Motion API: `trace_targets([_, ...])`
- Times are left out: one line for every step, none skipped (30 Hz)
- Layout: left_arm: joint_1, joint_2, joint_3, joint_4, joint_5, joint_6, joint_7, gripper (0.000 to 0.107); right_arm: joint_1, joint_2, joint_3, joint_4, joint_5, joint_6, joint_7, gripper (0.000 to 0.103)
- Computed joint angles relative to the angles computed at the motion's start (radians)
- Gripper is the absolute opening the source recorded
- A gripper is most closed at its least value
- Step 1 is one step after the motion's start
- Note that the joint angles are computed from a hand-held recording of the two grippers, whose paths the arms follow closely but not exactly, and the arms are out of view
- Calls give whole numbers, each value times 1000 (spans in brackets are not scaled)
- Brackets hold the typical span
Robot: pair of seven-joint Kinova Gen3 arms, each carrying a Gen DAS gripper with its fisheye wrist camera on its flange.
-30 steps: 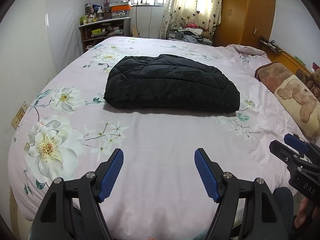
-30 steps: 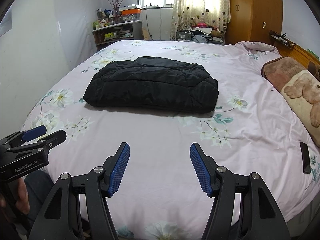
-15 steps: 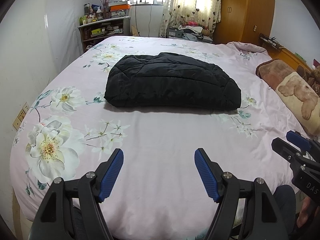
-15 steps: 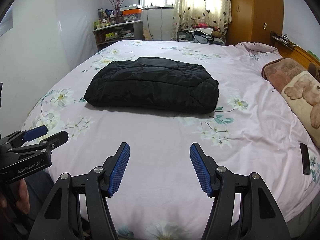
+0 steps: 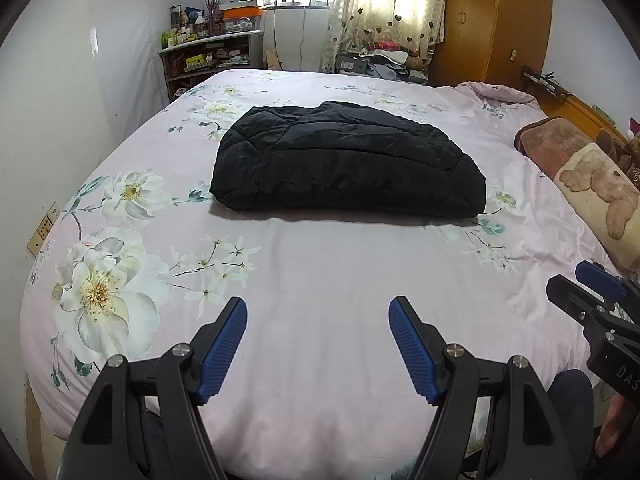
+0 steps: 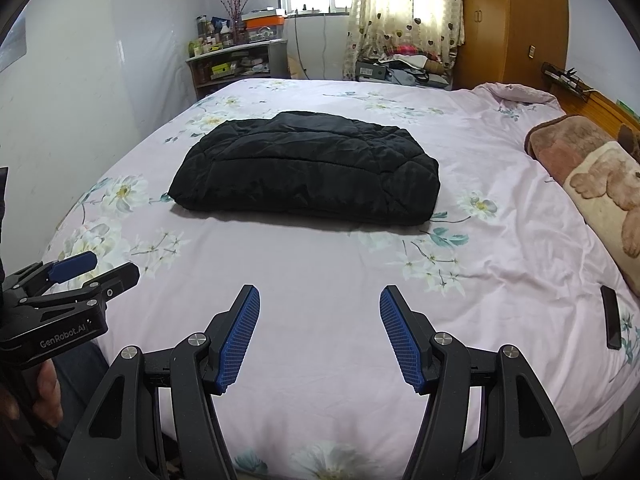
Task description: Fold large clothes
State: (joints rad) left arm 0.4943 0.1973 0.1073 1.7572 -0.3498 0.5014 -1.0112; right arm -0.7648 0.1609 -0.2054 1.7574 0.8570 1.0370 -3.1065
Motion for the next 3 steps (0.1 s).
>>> trace_targets([0, 1, -1, -1, -2, 4, 0, 75, 2, -4, 0, 5, 1, -3, 2, 63])
trace_targets([3, 3, 1, -7, -2, 11, 1, 75, 2, -4, 0, 4, 1, -3, 2, 63])
trace_targets([-3, 4, 5, -8, 7, 13, -8, 75, 4, -7, 0, 10, 2, -8, 2, 63])
